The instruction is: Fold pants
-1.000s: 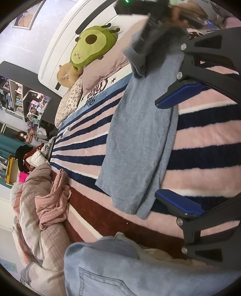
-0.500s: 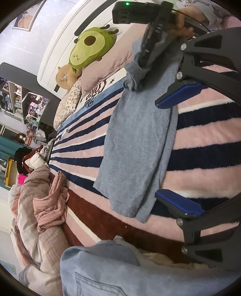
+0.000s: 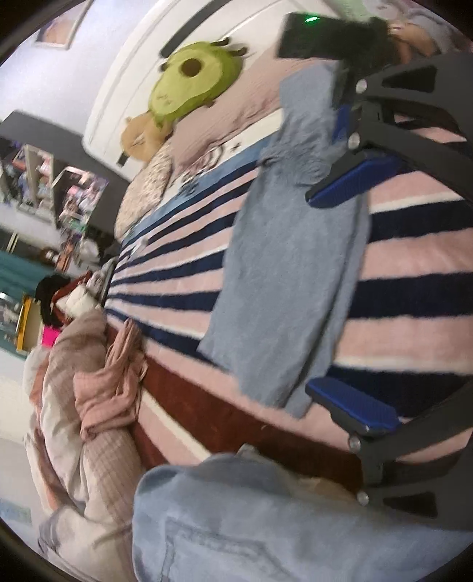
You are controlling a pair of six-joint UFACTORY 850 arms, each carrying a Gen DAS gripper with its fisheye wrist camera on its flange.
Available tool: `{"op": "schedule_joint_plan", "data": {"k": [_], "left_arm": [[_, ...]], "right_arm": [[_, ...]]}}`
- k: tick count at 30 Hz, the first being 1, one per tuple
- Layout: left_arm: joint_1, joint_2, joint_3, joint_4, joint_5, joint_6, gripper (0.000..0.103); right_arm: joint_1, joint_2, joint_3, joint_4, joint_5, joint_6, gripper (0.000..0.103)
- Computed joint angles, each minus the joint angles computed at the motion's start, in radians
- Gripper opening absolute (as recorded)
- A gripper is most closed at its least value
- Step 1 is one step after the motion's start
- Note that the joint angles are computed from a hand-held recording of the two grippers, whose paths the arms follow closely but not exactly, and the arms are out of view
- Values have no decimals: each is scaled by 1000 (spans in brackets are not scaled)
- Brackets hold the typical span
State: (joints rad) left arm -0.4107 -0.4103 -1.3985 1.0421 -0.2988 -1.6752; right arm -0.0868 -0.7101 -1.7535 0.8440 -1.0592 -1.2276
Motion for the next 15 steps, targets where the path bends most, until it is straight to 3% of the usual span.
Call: {"op": "schedule_joint_plan", "data": {"k": [1, 4, 6, 10, 12, 15], "left_arm": [[8, -3, -10, 0, 2, 5, 97], [38, -36, -76, -53, -23, 48, 97], [71, -83, -152, -182, -16, 178, 97], [119, -248, -400, -487, -204, 536, 95], [139, -315, -488, -616, -286, 678, 85], [131, -353, -532, -616, -366, 729, 78]], "right_arm": [[-5, 3, 4, 16, -14, -11, 46], [-16, 16, 17, 36, -17, -17, 47], [-24, 19, 23, 51, -15, -15, 47], [-34, 13, 16, 57, -15, -5, 47], [-39, 6, 7, 58, -20, -3, 47], [-45, -5, -6, 68, -29, -3, 47]]}}
